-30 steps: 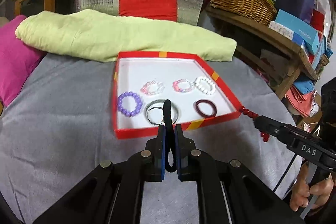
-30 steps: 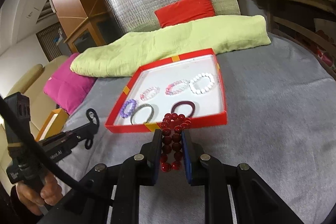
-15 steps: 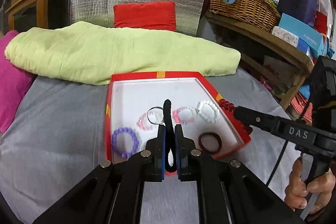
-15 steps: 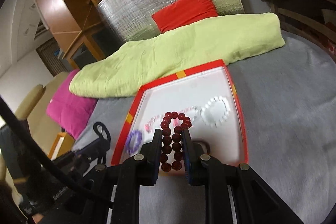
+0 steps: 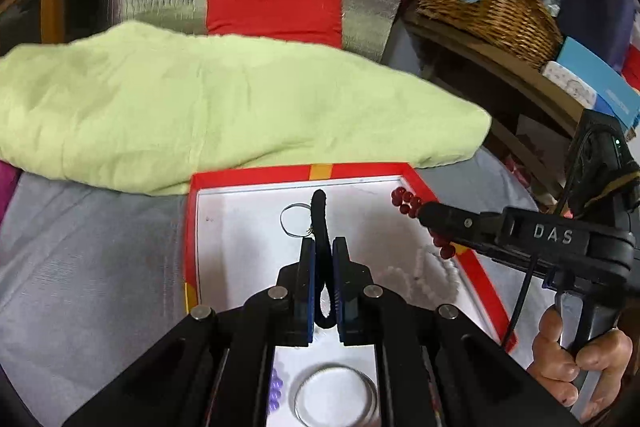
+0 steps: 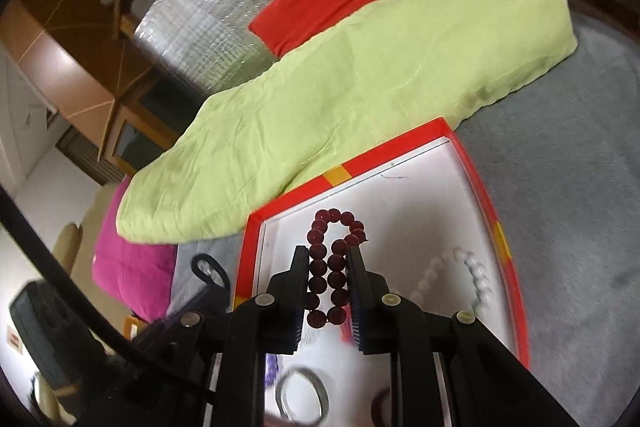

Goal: Organize jewelry
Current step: 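Carry the red bead bracelet into the box while the left gripper carries the hair tie there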

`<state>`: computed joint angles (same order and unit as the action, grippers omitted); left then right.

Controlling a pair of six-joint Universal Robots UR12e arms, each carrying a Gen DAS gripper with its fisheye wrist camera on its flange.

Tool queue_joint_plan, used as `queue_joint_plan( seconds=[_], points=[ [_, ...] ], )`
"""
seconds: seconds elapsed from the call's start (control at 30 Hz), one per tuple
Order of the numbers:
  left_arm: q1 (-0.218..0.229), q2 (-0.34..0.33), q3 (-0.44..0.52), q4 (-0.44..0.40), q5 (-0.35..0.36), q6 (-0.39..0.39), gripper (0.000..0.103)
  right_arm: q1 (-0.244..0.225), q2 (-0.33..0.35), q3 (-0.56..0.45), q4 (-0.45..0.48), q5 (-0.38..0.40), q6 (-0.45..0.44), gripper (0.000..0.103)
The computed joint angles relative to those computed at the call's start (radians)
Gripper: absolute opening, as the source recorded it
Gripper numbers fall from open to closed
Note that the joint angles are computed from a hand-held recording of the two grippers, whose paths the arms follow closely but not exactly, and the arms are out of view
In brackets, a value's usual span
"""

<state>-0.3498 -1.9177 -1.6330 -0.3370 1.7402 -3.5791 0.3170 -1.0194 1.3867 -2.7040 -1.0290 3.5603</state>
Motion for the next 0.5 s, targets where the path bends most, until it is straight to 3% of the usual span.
queue_joint_plan(
  seconds=[0.5],
  points=[
    [0.025, -0.054, 0.057, -0.132, -0.051, 0.005, 0.009, 0.009, 0.086, -0.088, 0.074, -0.018, 0.067, 0.021]
  ],
)
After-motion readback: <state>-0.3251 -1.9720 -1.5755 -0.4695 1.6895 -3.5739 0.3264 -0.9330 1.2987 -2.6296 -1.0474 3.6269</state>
